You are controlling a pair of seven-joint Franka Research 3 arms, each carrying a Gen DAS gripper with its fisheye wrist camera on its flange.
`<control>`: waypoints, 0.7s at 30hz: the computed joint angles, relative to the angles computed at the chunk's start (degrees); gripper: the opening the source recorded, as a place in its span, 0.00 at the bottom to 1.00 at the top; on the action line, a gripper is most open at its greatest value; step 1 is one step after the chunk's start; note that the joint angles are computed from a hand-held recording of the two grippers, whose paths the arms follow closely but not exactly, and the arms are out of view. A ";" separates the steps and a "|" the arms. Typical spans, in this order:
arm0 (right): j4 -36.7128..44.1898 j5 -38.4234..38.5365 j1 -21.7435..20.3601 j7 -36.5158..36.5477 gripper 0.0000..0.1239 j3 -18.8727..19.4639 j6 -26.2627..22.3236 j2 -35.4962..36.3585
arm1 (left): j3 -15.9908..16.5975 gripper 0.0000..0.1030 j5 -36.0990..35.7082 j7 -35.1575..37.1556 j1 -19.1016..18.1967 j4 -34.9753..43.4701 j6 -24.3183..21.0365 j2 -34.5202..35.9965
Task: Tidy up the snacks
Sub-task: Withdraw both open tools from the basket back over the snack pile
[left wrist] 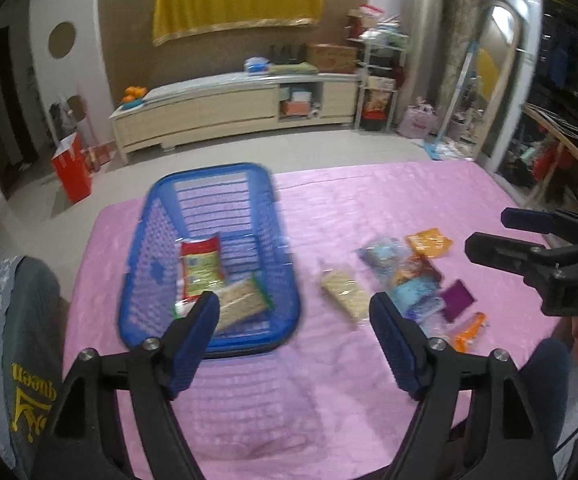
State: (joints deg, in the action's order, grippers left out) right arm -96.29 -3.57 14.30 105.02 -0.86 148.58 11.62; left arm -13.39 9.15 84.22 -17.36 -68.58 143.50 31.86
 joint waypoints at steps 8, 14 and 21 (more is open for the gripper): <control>-10.57 -5.09 -2.16 3.54 0.77 -0.91 0.55 -6.97 | -3.16 0.78 -3.27 2.90 -1.63 -1.09 1.50 1.40; -17.80 -5.99 -4.85 4.65 0.77 -0.48 2.03 -10.72 | -3.26 0.78 -4.06 2.09 -4.30 1.75 -2.24 4.47; -22.96 -5.22 -7.42 4.13 0.77 -0.21 3.00 -12.16 | -3.01 0.78 -4.21 -0.66 -7.01 4.11 -5.20 7.31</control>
